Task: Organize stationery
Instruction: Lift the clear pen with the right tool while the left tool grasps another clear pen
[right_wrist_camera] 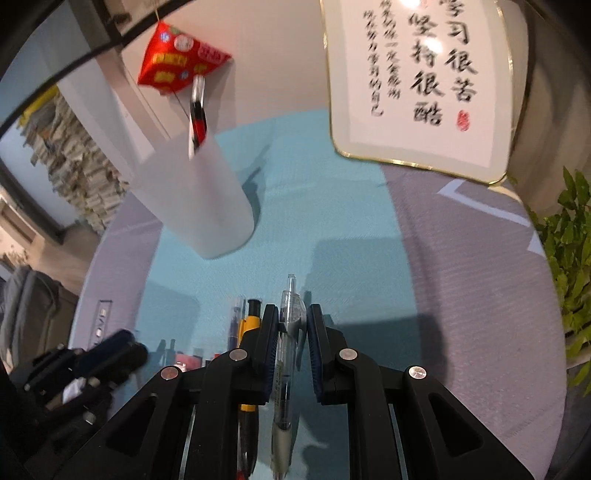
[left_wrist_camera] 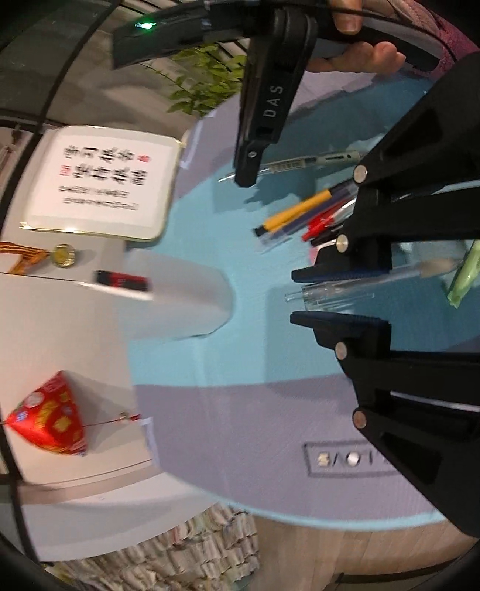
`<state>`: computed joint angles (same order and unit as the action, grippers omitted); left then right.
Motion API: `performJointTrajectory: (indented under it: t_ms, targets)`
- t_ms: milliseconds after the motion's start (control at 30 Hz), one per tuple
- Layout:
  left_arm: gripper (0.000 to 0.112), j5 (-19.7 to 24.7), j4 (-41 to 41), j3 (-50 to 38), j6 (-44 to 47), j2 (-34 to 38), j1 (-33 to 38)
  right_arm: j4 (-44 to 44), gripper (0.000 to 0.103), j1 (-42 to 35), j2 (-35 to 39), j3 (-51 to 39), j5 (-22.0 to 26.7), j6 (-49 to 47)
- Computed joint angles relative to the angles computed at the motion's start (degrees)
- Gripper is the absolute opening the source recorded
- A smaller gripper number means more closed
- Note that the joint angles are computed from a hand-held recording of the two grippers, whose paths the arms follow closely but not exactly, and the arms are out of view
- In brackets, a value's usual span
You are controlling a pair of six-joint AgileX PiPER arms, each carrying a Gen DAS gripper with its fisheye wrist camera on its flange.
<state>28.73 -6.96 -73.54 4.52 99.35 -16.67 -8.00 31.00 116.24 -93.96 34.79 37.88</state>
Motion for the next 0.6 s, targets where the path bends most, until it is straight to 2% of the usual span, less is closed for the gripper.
performJointTrajectory:
  t_ms: [267, 400, 600]
  targets:
    - [0.013, -3.53, 2.92, 3.03, -2.26, -7.04, 0.22, -5.51, 0.015, 2.06, -7.09, 6.27, -4.5, 4.53]
    - [0.012, -5.22, 4.91, 4.13, -3.81, -9.46, 0.15, -12.18, 0.015, 4.22, -9.27, 6.5, -4.47, 9.88]
    - [0.012, -6.12, 2.53, 5.29, -1.75, -10.72, 1.61, -19.15, 0.015, 6.54, -11.16, 5.12, -1.91, 14.86]
